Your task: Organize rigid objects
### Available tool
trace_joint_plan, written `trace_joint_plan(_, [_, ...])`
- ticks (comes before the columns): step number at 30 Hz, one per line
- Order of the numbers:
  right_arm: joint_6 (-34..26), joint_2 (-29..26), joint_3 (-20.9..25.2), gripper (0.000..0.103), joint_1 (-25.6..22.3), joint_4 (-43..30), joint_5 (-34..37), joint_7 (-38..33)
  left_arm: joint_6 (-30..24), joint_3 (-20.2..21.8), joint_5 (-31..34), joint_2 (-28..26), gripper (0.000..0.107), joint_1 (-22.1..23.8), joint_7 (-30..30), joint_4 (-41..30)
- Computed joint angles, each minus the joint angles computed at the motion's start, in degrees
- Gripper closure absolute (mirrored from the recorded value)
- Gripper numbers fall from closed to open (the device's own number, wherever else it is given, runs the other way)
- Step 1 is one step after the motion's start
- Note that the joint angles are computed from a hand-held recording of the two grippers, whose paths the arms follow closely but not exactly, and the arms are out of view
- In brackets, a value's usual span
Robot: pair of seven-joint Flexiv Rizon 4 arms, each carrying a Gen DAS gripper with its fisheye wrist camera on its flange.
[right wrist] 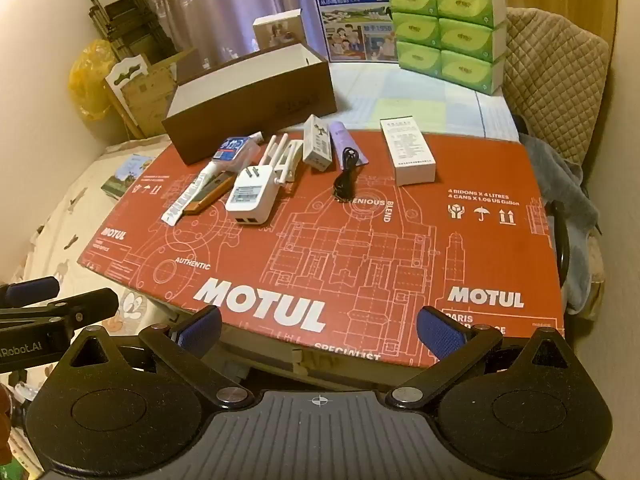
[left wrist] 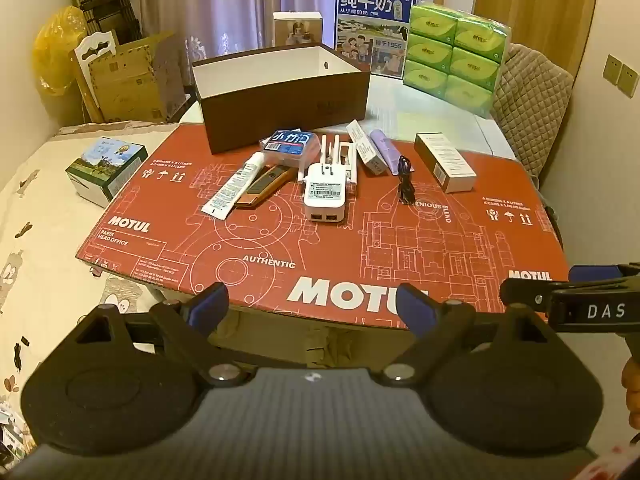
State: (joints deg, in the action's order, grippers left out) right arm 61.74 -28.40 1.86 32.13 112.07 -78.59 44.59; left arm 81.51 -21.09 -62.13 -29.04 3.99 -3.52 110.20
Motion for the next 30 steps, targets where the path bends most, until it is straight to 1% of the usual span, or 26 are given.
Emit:
trace_joint_plan(7, [-0.6,0.0,0.1,0.002,0.1,-0.1,0.1,-0.3,-0.2,1.0,2.5,-0.2,0.018,-0.3,-2.2,-0.1])
trace_joint_plan(8, [-0.6,0.0,0.1,0.002,0.1,-0.1,0.1,-0.3,0.8,0.4,2.2,-0.6,0.018,-0.4,-2.1,0.0])
trace_joint_plan(12, [-0.4,0.0,0.1,0.002,0.1,-0.1,0.2,-0.4,1.3,-0.9,2.4,-0.5,0.018,1.0,-2.2,0.6])
trace_joint_plan(13, [-0.5,0.0,0.1,0.002,0.1,-0.1,0.3,-0.5,0.5,0.1,3.8,-0.5,0.018,0.5,-3.6,0.2])
trace_joint_plan(23, [-0.3,0.0,0.0,0.002,0.2,-0.2,0.1,-0.4,0.3,-1.1,4.3,0.0,0.018,2.1,-3.9,0.7])
trace_joint_plan(30, [-0.4,0.0,0.1,0.002,0.3,-0.2,0.1,-0.3,0.2,-0.9,4.4,0.1,0.018,2.0,-4.0,0.7])
